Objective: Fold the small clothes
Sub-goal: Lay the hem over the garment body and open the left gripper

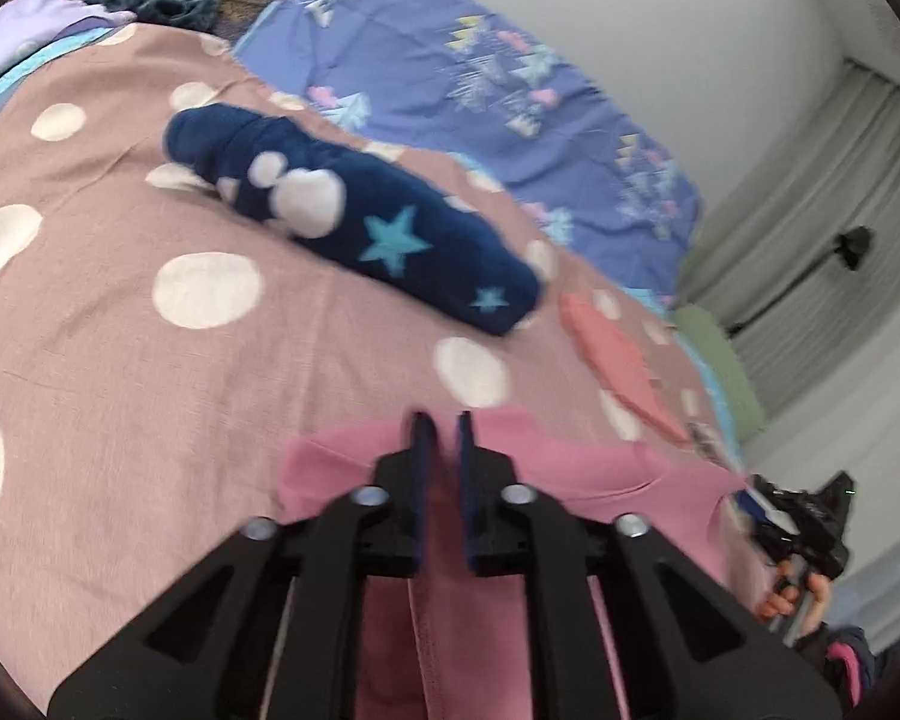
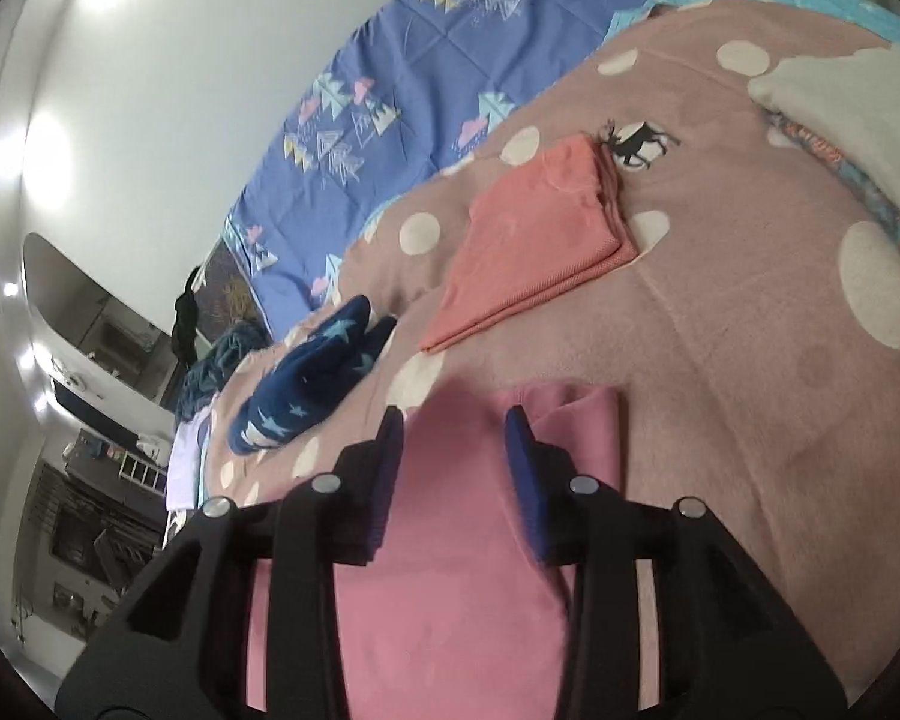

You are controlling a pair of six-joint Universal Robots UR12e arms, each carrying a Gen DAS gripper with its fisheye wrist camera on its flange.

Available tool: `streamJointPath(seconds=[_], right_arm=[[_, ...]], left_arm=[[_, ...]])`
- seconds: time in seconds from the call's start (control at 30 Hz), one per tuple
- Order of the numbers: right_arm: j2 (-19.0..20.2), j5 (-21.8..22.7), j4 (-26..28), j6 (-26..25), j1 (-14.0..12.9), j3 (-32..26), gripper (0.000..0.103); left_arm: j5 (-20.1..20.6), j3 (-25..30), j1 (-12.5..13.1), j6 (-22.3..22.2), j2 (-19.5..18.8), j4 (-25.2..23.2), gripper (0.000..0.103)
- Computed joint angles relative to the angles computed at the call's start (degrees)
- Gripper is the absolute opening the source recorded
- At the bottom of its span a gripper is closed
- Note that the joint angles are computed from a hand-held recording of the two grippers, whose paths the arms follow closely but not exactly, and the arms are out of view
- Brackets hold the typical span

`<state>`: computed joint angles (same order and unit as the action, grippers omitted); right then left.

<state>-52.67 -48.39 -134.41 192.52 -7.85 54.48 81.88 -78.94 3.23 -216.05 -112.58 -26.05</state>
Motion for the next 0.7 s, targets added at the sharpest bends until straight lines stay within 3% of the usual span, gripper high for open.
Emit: streamJointPath(seconds=[0.07,0.13,0.4,0.47,0.5,0.57,0.6,0.63,0.7], right_arm=[[-0.14,-0.84,0.36,-2.97,-0.04,0.38,0.037],[-0.31,-2.23,1.53,-6.26,0.01,0.72,0.037],[2.39,-4.81,8.8,-11.55,0.93,-4.12,0.037],[3.08,-6.08,9.77,-12.32,1.35,-5.33,0.037],[3.58,-6.82,10.24,-12.59,1.62,-6.13,0.037],[4.23,-8.25,10.15,-13.17,2.1,-7.1,0.026],[4.41,-8.5,10.1,-13.65,2.22,-7.42,0.009],[4.63,-8.82,9.99,-14.22,2.42,-7.89,0.003],[4.1,-8.24,6.59,-13.33,2.33,-6.77,0.003]], left_arm=[[0.55,-0.78,0.11,1.66,0.29,0.69,0.04],[-0.08,-1.77,0.46,3.7,0.78,1.2,0.043],[-2.31,-0.24,1.08,7.89,-0.77,-5.59,0.043],[-1.19,0.36,0.71,9.84,-1.35,-6.18,0.043],[-0.33,0.71,0.5,10.76,-1.62,-6.35,0.04],[2.45,1.8,-0.06,12.91,-2.39,-6.82,0.022],[3.25,2.35,-0.19,13.57,-2.73,-7.19,0.01],[3.65,2.78,-0.23,13.84,-3.03,-7.34,0.007],[4.3,3.47,-0.32,14.37,-3.42,-6.79,0.002]])
